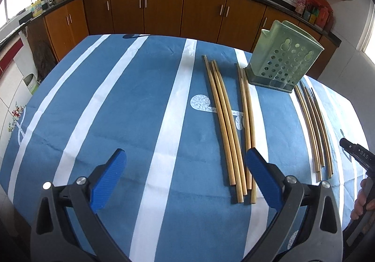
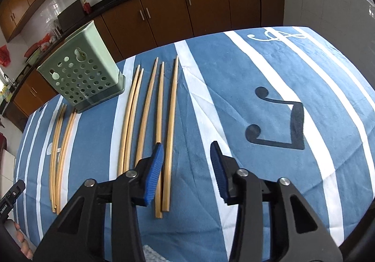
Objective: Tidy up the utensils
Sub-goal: 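Lower the left tool toward a wooden chopstick while the right tool lowers toward another, then close the left gripper on one chopstick while the right gripper closes on another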
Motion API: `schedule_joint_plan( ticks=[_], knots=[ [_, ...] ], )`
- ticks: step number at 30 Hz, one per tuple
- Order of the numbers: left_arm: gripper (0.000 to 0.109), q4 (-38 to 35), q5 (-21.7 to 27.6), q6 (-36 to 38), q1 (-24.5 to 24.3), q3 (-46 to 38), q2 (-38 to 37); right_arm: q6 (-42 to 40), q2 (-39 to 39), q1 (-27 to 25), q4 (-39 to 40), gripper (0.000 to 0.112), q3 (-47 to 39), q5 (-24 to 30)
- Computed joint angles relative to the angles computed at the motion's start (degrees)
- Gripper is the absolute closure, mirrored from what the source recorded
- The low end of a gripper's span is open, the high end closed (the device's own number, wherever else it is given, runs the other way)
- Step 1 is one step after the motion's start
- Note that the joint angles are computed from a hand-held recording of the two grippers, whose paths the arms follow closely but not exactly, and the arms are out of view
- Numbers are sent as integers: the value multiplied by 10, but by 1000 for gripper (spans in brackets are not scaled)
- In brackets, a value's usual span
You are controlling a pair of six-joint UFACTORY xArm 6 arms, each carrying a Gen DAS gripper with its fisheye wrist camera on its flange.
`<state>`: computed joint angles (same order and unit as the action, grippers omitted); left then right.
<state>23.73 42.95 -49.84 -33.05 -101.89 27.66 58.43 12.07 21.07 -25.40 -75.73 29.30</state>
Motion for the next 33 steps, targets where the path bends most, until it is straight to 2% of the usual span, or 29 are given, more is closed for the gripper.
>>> schedule_joint_plan(
  ticks=[1,3,6,7,9,11,14,17,23,28,30,33],
  knots=[
    [10,-6,4,5,2,-10,8,-15,13,1,9,78,-17,8],
    [18,-21,13,18,6,-28,23,-34,33,2,17,80,-39,18],
    [34,-51,21,42,9,-49,42,-68,58,0,50,91,-63,38],
    [35,-56,24,47,9,-57,49,-67,59,-1,52,97,-58,31],
    [43,-62,24,60,7,-65,59,-48,54,0,17,104,-51,37],
    [47,-73,24,76,6,-79,71,-33,46,-5,7,105,-40,32],
    [61,-127,9,121,7,-101,90,-14,33,-13,-5,105,-22,26],
    [76,-157,21,149,6,-139,117,-11,35,-10,-20,105,-25,31],
    [86,-171,49,170,4,-201,156,-4,40,-5,-47,104,-32,39],
    [101,-160,90,153,12,-256,187,-6,38,-6,-47,104,-30,36],
    [101,-159,94,157,14,-264,192,-5,39,-6,-49,104,-31,36],
    [101,-142,126,157,13,-317,221,-4,45,-6,-57,104,-39,41]
  ],
)
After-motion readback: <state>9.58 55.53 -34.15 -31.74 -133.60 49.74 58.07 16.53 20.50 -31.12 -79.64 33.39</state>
